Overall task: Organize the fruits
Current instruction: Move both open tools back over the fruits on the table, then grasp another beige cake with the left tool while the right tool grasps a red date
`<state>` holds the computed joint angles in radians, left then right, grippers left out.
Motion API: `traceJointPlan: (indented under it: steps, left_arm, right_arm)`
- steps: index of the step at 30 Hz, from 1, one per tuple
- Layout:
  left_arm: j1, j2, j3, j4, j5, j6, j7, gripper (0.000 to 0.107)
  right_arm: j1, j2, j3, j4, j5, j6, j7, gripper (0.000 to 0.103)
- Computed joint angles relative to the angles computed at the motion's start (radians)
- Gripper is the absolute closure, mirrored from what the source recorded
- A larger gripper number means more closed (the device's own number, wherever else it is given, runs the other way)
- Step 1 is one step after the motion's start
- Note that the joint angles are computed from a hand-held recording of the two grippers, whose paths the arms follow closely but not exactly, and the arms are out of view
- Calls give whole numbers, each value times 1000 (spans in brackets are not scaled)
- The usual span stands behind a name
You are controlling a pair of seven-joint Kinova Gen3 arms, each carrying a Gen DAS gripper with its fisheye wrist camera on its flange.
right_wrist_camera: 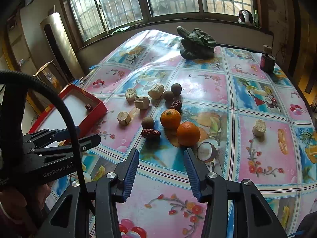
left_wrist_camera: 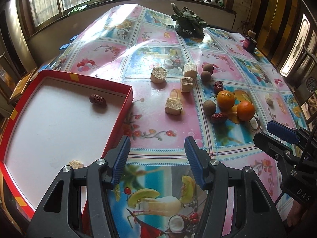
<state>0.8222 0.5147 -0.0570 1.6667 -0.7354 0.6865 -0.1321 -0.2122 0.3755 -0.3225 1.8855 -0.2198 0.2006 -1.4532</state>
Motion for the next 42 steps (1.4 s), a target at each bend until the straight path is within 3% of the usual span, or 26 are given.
traceJointPlan:
  steps: [3, 18, 26, 31, 32, 36, 42]
  left_arm:
    - [-13, 2, 6, 1, 7, -19, -14, 50]
    - [-90, 38, -7, -45, 138, -99, -171, 50]
    - [-150, 96, 14, -130, 233, -95, -343, 50]
    - [-133, 112, -23, -146, 257, -106, -374, 50]
    - [-131, 113, -29, -147, 260, -111, -376, 52]
    - [-106, 125, -59, -159, 244, -99, -380, 82]
    - [-88, 89, -80, -111, 243, -132, -355, 84]
  right_arm:
    - [-31, -1, 34, 1, 18, 0, -16, 56]
    - [23, 32, -8, -19, -10, 30, 27, 55]
    - [49, 50, -30, -34, -34, 40, 66, 55]
    - [51, 65, -33, -49, -45, 51, 82, 55]
    - [51, 69, -34, -54, -48, 53, 86, 55]
    - [48, 84, -39, -74, -56, 61, 97, 55]
    - [-27, 111, 22, -118, -35, 76, 52, 55]
